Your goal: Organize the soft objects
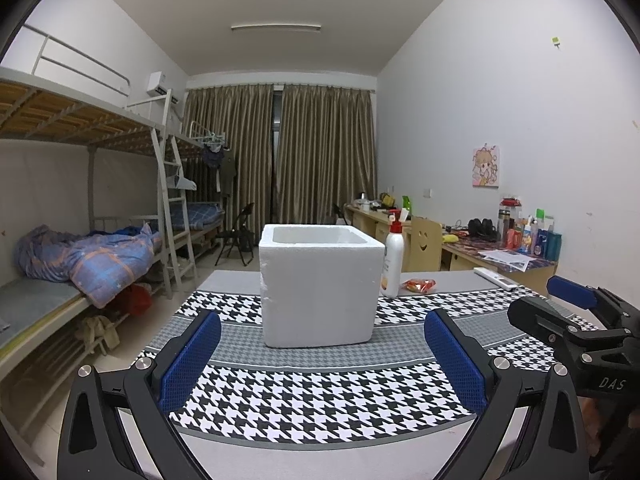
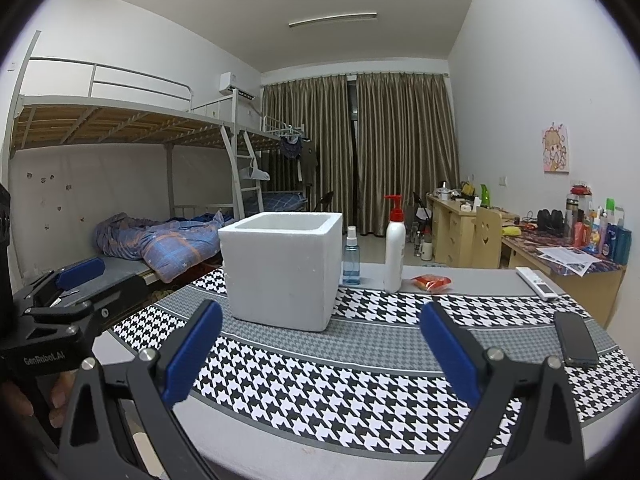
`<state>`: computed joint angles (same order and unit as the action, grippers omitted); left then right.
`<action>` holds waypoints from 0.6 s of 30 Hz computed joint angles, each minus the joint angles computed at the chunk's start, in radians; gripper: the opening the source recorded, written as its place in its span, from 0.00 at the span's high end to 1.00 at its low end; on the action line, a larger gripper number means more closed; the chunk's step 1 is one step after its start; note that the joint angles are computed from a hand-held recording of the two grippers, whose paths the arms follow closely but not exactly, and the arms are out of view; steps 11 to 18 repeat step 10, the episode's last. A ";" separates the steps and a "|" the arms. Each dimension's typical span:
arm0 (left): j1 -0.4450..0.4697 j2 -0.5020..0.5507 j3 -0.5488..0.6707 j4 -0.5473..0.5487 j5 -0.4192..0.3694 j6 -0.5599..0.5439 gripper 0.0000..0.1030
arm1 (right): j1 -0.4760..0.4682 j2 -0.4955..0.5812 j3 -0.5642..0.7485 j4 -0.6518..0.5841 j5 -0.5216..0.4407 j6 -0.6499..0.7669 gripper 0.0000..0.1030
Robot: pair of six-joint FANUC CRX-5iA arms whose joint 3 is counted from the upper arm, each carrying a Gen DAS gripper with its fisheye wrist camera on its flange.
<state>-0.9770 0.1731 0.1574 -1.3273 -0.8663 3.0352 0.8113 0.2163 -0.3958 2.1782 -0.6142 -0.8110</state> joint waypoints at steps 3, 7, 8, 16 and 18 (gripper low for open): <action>0.003 -0.002 -0.002 0.005 0.002 -0.002 0.01 | -0.003 -0.002 -0.003 0.007 0.003 -0.010 0.02; 0.003 -0.003 -0.003 0.003 0.003 -0.001 0.01 | -0.004 0.000 -0.001 0.006 0.004 -0.005 0.02; 0.003 -0.002 -0.002 0.003 0.002 -0.002 0.01 | -0.006 -0.001 -0.003 0.009 0.008 -0.006 0.02; 0.007 -0.004 -0.003 0.011 0.008 -0.003 0.01 | -0.004 0.001 -0.002 0.003 0.005 -0.002 0.02; 0.007 -0.004 -0.003 0.011 0.008 -0.003 0.01 | -0.004 0.001 -0.002 0.003 0.005 -0.002 0.02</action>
